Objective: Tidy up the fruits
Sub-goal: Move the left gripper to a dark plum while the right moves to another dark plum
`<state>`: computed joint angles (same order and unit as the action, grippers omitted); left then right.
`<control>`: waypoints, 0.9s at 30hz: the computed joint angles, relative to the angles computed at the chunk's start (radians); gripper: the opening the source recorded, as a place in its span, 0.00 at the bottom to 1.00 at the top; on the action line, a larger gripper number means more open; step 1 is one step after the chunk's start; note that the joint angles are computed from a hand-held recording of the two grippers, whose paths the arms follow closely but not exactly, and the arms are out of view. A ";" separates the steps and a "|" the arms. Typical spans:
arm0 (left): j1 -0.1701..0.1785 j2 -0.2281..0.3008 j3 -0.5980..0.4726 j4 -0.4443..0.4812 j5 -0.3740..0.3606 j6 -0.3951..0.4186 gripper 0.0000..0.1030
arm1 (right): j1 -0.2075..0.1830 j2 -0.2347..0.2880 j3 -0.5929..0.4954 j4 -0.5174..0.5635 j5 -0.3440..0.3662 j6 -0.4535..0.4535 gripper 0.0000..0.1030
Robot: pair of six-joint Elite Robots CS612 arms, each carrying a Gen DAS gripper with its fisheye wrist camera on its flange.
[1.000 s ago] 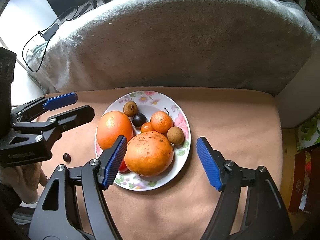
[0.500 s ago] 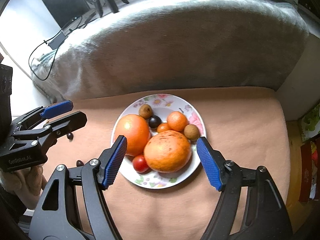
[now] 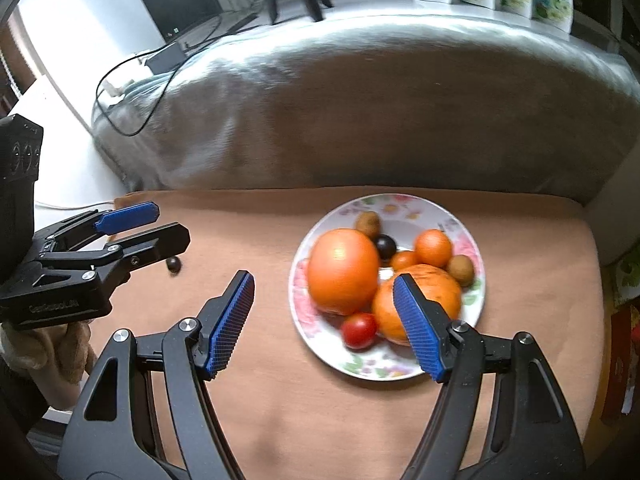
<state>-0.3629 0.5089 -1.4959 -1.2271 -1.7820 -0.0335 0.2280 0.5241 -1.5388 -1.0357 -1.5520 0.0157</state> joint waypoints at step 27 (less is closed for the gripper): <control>0.111 0.067 -0.030 0.095 -0.013 0.006 0.65 | 0.093 0.029 0.072 0.059 0.051 -0.132 0.69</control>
<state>-0.2516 0.5758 -1.5260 -1.1320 -1.7951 -0.0273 0.3212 0.5530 -1.4672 -0.9765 -1.5011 -0.1161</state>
